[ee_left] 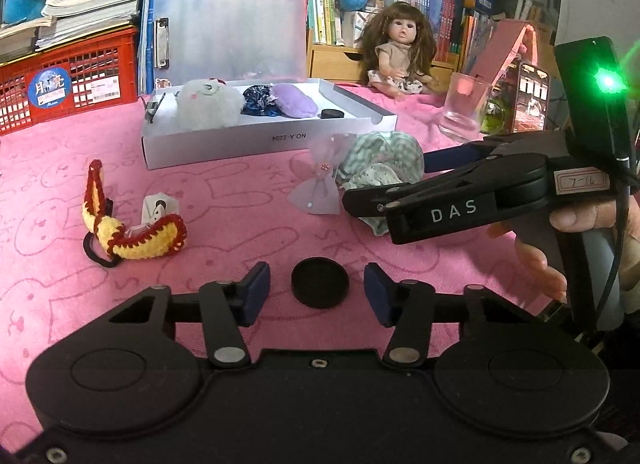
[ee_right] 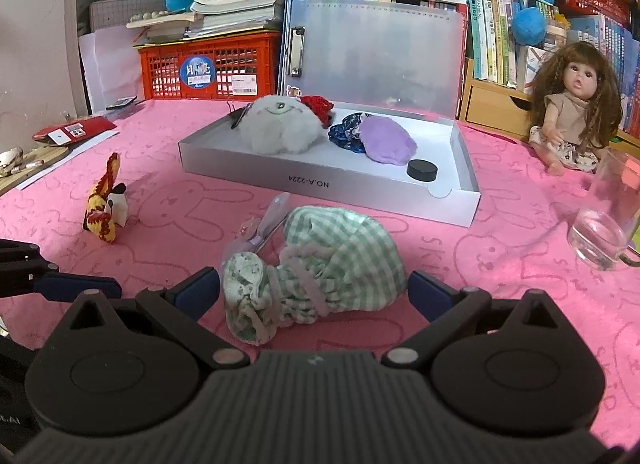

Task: Organize objects
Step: 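Grasp the green gingham pouch with the right gripper while the left grasps the second black puck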

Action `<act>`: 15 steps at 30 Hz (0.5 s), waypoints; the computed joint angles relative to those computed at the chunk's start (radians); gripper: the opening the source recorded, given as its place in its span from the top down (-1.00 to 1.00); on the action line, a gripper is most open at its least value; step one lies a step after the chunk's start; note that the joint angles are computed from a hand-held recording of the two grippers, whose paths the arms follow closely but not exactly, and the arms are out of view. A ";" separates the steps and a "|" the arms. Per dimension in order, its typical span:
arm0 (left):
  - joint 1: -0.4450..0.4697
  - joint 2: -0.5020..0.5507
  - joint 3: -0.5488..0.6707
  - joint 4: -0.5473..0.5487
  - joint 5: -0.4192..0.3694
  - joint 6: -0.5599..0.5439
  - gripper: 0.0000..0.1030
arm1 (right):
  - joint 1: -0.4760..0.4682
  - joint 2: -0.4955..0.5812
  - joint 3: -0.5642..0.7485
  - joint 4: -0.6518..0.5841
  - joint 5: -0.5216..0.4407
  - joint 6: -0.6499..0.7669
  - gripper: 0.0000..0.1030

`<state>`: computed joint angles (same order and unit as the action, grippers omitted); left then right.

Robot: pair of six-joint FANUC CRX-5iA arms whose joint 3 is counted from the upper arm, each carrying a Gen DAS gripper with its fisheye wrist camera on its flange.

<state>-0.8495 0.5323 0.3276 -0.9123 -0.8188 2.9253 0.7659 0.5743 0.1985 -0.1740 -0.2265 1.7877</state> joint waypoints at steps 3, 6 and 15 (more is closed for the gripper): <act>-0.007 0.006 0.011 -0.010 -0.027 0.011 0.26 | 0.002 0.002 -0.002 0.015 0.002 -0.015 -1.00; -0.008 0.005 0.009 -0.013 -0.031 0.026 0.42 | 0.006 0.004 -0.006 0.035 0.006 -0.032 -1.00; -0.009 0.005 0.011 -0.018 -0.039 0.039 0.42 | -0.002 0.002 0.011 -0.021 -0.014 -0.008 -0.93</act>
<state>-0.8583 0.5377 0.3385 -0.9300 -0.8573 2.9642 0.7635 0.5766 0.2099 -0.1948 -0.2401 1.7800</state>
